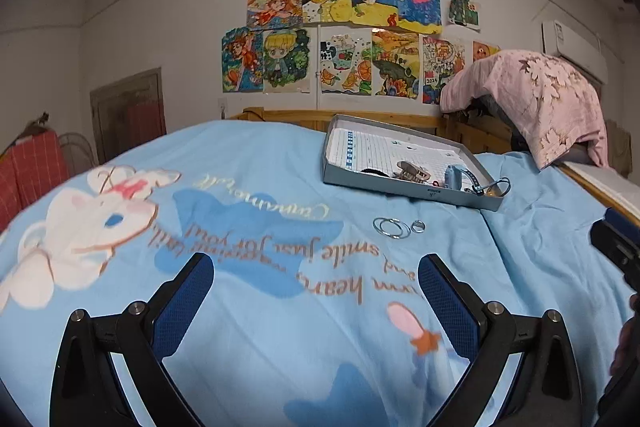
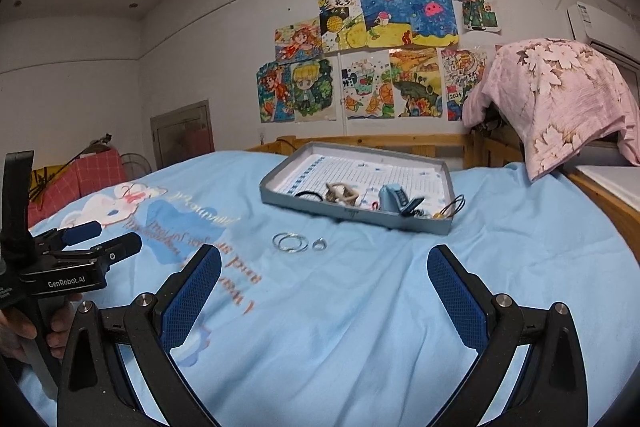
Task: Organize jewelry
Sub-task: 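Move both tools back toward the last silver rings on the bed, then grasp the silver hoop rings with the left tool while the right tool grasps the small ring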
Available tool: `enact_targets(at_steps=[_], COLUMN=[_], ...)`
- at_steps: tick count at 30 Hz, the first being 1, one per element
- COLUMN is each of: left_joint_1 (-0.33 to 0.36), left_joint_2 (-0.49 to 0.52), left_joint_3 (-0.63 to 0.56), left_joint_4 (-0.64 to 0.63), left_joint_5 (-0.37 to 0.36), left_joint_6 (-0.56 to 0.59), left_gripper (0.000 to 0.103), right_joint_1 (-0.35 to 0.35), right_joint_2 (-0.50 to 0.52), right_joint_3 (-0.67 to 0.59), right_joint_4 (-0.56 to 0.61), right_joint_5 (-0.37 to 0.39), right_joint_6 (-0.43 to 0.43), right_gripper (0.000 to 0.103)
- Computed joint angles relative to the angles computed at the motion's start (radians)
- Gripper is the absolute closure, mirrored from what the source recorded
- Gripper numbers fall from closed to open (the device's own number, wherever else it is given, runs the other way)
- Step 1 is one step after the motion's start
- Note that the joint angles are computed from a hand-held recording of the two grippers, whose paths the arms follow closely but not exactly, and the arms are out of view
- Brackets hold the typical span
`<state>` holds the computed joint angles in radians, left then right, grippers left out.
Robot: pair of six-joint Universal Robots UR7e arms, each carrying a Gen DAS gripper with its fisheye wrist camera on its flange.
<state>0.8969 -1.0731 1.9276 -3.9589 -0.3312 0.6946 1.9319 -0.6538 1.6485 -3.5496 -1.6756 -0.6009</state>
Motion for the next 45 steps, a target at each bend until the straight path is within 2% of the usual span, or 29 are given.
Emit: enact_targets(at_steps=[3, 11, 15, 16, 17, 19, 22, 24, 26, 29, 31, 34, 36, 38, 45], left_joint_1=[0.015, 0.069, 0.110, 0.125, 0.138, 0.164, 0.200, 0.219, 0.238, 0.274, 0.300, 0.331, 0.345, 0.357, 0.383], left_joint_2=[0.013, 0.020, 0.003, 0.003, 0.007, 0.017, 0.052, 0.075, 0.097, 0.109, 0.108, 0.108, 0.112, 0.116, 0.125], left_joint_3=[-0.038, -0.123, -0.155, -0.171, -0.188, -0.221, -0.285, -0.322, -0.361, -0.400, -0.415, -0.425, -0.432, -0.439, -0.459], left_joint_4=[0.016, 0.173, 0.322, 0.357, 0.385, 0.449, 0.520, 0.563, 0.617, 0.726, 0.809, 0.889, 0.922, 0.945, 0.977], left_joint_5=[-0.007, -0.047, -0.130, -0.155, -0.176, -0.219, -0.271, -0.299, -0.328, -0.391, -0.451, -0.524, -0.547, -0.569, -0.630], left_joint_6=[0.039, -0.064, -0.205, -0.245, -0.274, -0.328, -0.365, -0.366, -0.370, -0.431, -0.487, -0.534, -0.552, -0.568, -0.577], left_gripper=[0.000, 0.000, 0.000, 0.000, 0.000, 0.000, 0.005, 0.009, 0.017, 0.031, 0.046, 0.058, 0.061, 0.063, 0.063], right_joint_1=[-0.009, -0.022, -0.036, -0.039, -0.041, -0.039, -0.043, -0.046, -0.047, -0.052, -0.054, -0.056, -0.058, -0.059, -0.057], right_joint_2=[0.000, 0.032, 0.071, 0.080, 0.096, 0.133, 0.178, 0.218, 0.255, 0.298, 0.333, 0.396, 0.421, 0.457, 0.563], right_joint_3=[-0.012, -0.107, -0.179, -0.197, -0.227, -0.290, -0.371, -0.443, -0.512, -0.604, -0.680, -0.815, -0.868, -0.940, -1.136], right_joint_4=[0.002, 0.051, 0.113, 0.128, 0.152, 0.188, 0.244, 0.304, 0.372, 0.504, 0.596, 0.752, 0.821, 0.907, 1.152], right_joint_5=[-0.012, -0.012, -0.006, -0.004, -0.003, -0.016, 0.002, 0.015, 0.019, 0.042, 0.052, 0.069, 0.075, 0.079, 0.060], right_joint_6=[0.031, 0.029, 0.070, 0.081, 0.083, 0.064, 0.053, 0.042, 0.019, 0.001, -0.019, -0.032, -0.035, -0.032, -0.039], right_gripper=[0.002, 0.002, 0.003, 0.008, 0.019, 0.028, 0.034, 0.040, 0.050, 0.059, 0.063, 0.066, 0.068, 0.076, 0.076])
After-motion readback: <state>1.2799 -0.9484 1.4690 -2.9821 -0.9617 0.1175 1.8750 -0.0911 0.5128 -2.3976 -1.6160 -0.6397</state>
